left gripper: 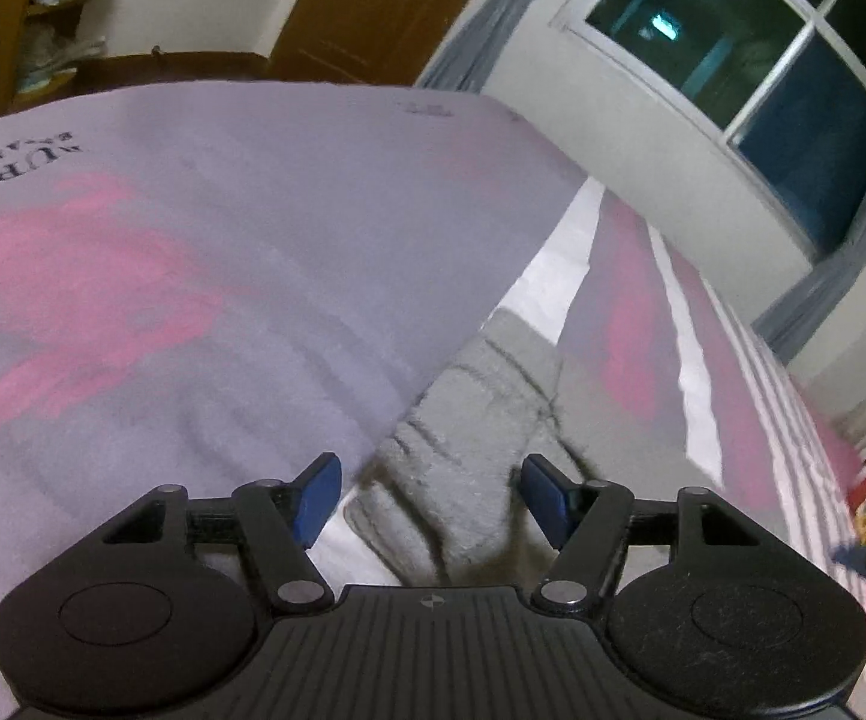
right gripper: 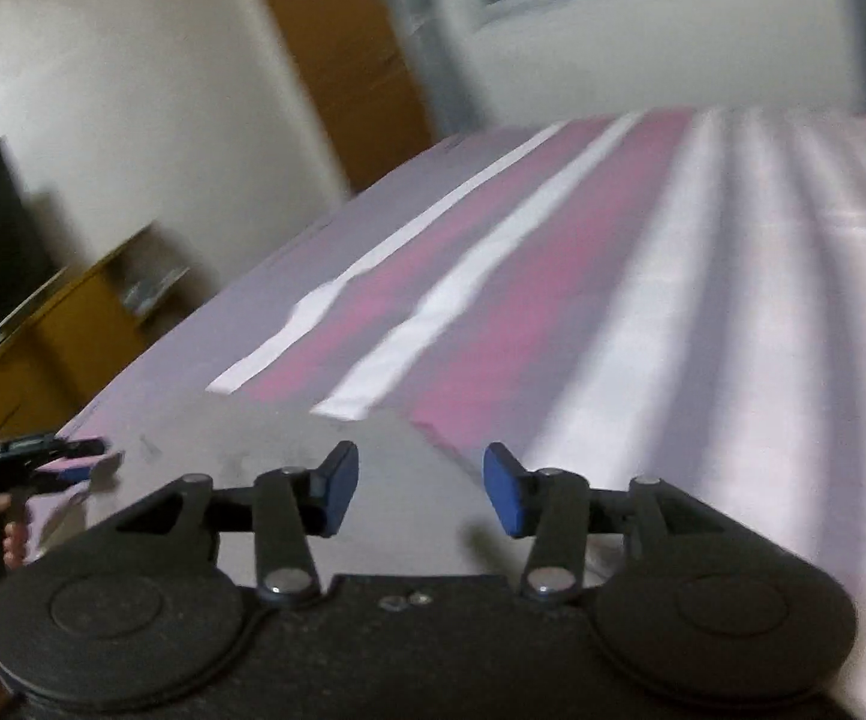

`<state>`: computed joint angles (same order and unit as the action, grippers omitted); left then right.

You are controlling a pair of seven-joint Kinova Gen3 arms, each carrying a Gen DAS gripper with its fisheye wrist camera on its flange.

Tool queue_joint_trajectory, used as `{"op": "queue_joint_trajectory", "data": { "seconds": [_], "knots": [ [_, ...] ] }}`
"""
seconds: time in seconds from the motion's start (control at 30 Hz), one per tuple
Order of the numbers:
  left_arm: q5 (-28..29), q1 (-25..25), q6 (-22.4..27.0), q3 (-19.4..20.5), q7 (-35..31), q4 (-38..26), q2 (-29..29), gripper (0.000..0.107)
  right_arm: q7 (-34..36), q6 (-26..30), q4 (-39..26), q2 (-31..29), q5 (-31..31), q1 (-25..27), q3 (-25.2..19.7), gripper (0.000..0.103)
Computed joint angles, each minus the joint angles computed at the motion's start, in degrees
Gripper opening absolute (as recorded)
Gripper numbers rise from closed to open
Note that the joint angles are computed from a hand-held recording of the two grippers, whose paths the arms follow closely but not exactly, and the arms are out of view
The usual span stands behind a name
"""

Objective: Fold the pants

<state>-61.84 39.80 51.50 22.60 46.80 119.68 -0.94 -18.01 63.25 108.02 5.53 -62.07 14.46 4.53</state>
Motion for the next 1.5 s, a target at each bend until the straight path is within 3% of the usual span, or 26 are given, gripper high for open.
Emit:
{"op": "queue_joint_trajectory", "data": {
  "seconds": [0.1,0.2,0.3,0.37,0.5,0.63,0.67,0.7,0.73,0.77,0.8,0.87,0.93,1.0,1.07,1.13,1.2,1.27,1.3,1.33,1.43,1.5],
  "knots": [
    [-1.8,0.7,-2.7,-1.9,2.3,1.5,0.3,0.057,-2.6,-4.0,-2.8,4.4,0.4,-3.4,-2.8,0.042],
    [-3.9,6.8,-3.4,-7.8,3.9,2.8,0.3,0.055,-4.4,-5.4,-5.6,7.5,3.2,-4.9,-4.3,0.041],
    [-5.6,7.0,-4.1,-8.0,5.3,3.9,0.1,0.054,-5.0,-2.3,-7.2,7.9,7.1,-5.2,-5.7,0.030],
    [-6.3,7.6,-3.6,-7.8,6.6,4.3,0.2,0.054,-3.7,1.6,-9.1,9.4,8.0,-2.8,-7.6,0.011],
    [-8.2,7.0,-4.4,-6.9,9.3,5.9,-0.4,0.053,-0.7,6.0,-10.3,8.8,7.7,-1.1,-9.2,0.010],
    [-7.7,6.4,-5.2,-7.3,8.5,6.2,-1.1,0.053,-8.8,3.6,-12.9,9.3,14.3,-10.3,-3.7,0.026],
    [-7.3,6.2,-5.5,-7.3,7.8,6.1,-1.3,0.052,-9.9,2.4,-12.9,9.3,15.1,-12.2,-2.5,0.026],
    [-7.4,6.5,-5.4,-7.7,7.5,6.1,-1.5,0.047,-10.1,2.0,-12.7,9.2,15.2,-13.1,-1.7,0.023],
    [-8.4,6.8,-4.5,-7.5,8.1,6.3,-1.8,0.033,-9.3,1.7,-12.2,8.7,14.7,-13.2,-1.6,0.015],
    [-9.5,6.4,-2.9,-6.2,9.7,6.6,-2.3,0.029,-7.6,1.2,-11.5,7.8,13.3,-12.2,-2.0,0.005],
    [-10.2,6.3,-2.3,-5.7,10.9,7.1,-2.9,0.021,-6.1,1.7,-11.0,6.7,11.0,-10.2,-2.9,0.004],
    [-10.4,5.8,-3.5,-5.9,10.5,7.8,-3.3,0.021,-5.7,0.7,-9.7,4.8,8.3,-8.1,-3.0,0.003],
    [-9.2,1.9,-6.0,-3.6,8.8,8.1,-3.0,0.022,-7.1,-2.1,-8.4,4.9,9.4,-10.2,-1.7,0.003],
    [-8.8,-1.4,-7.8,-1.5,9.8,8.9,-3.9,0.026,-7.4,-6.8,-6.2,5.3,13.2,-15.5,1.3,0.003],
    [-6.7,-2.2,-6.0,-0.1,8.0,7.8,-3.8,0.032,-10.2,-9.9,-4.5,4.2,14.2,-20.8,5.5,0.004],
    [-3.0,-4.7,-1.3,4.8,5.0,5.7,-4.5,0.032,-10.0,-14.2,-0.8,0.6,11.4,-23.9,8.7,0.010],
    [-2.4,-6.6,3.4,10.1,0.6,3.6,-5.5,0.033,-6.2,-15.4,3.6,-4.4,6.7,-22.8,9.6,0.015],
    [-3.4,-6.7,7.2,13.7,-2.0,0.8,-3.8,0.046,-1.5,-13.7,8.0,-9.7,2.4,-18.1,8.6,0.017],
    [-4.2,-5.5,7.9,13.9,-4.0,-1.1,-1.8,0.061,0.6,-11.9,9.8,-11.6,1.1,-15.5,8.5,0.018],
    [-4.7,-4.2,7.6,13.0,-6.0,-2.4,-0.6,0.067,1.8,-10.9,11.1,-12.4,0.2,-12.8,7.6,0.018],
    [-5.7,0.4,2.6,7.0,-10.4,-5.2,3.5,0.067,-0.2,-9.4,13.1,-12.8,3.0,-6.1,4.2,0.019],
    [-5.2,3.9,0.7,2.4,-10.0,-5.9,5.5,0.067,-3.2,-10.1,13.7,-13.1,6.7,-5.5,5.1,0.022]
  ]
}}
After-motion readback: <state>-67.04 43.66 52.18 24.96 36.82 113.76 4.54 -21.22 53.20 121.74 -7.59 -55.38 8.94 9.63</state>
